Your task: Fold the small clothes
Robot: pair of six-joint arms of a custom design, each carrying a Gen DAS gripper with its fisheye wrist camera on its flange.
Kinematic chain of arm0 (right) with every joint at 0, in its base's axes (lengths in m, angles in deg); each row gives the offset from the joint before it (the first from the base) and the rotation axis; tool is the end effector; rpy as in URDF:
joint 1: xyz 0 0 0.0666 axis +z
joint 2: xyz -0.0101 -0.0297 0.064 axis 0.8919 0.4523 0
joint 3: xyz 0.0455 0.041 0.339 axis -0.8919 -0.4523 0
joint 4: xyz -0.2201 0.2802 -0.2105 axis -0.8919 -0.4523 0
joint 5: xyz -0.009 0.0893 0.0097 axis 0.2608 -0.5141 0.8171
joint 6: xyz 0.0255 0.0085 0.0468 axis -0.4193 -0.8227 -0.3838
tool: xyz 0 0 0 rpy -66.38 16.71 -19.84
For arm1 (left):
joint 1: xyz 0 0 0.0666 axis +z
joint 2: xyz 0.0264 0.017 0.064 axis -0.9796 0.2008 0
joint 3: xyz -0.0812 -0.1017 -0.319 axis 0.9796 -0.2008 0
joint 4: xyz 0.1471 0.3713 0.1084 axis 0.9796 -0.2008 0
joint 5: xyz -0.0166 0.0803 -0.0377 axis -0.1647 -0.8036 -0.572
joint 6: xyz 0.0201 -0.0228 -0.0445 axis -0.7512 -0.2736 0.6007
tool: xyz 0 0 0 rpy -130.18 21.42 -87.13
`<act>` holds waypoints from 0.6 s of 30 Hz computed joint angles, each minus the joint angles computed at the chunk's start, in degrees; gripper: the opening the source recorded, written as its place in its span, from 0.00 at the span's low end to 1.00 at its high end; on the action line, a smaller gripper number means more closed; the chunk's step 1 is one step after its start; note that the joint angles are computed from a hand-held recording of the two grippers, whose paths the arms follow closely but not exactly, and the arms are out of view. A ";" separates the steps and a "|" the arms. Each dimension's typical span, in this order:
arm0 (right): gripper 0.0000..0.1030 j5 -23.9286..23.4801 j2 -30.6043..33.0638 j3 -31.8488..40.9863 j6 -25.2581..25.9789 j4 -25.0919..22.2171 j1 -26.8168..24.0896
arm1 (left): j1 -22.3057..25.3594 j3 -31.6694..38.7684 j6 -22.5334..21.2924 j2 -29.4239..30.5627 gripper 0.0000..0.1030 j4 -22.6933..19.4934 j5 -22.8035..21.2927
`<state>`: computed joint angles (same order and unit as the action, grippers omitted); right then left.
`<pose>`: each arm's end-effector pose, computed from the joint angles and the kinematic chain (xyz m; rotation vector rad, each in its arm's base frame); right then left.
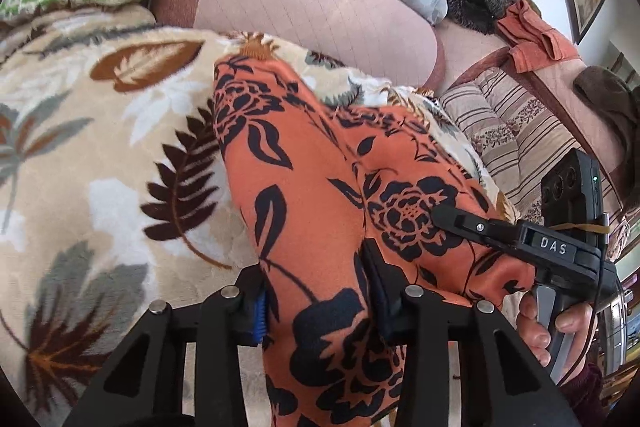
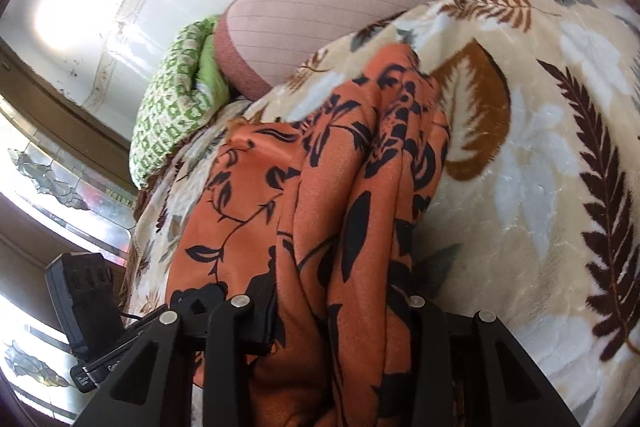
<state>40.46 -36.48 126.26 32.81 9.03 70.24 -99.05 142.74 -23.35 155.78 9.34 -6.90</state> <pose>0.2802 0.0394 0.4157 0.7657 2.2828 0.6215 0.4205 -0.1813 0.3979 0.7862 2.4301 -0.9167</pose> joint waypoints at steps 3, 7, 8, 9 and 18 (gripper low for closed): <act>0.38 1.04 -1.06 0.19 -0.19 -0.04 1.51 | 0.74 -0.99 -0.08 -2.34 0.40 0.09 -0.37; 0.38 4.19 -2.01 0.81 -0.06 0.76 4.83 | 2.35 -2.70 -1.20 -6.30 0.40 -0.04 -0.61; 0.38 5.04 -1.69 1.24 -0.12 1.16 5.87 | 2.99 -2.95 -1.78 -7.05 0.40 -0.33 -0.39; 0.38 5.89 -1.65 1.61 -0.38 1.43 7.01 | 3.59 -3.31 -2.22 -7.94 0.40 -0.55 -0.19; 0.38 14.42 -4.29 2.03 -4.16 1.98 18.10 | 8.40 -5.90 -5.56 -14.91 0.40 -4.73 1.29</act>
<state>54.87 -40.77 128.29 28.65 11.00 88.35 -90.65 136.84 -28.91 140.87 4.61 -5.61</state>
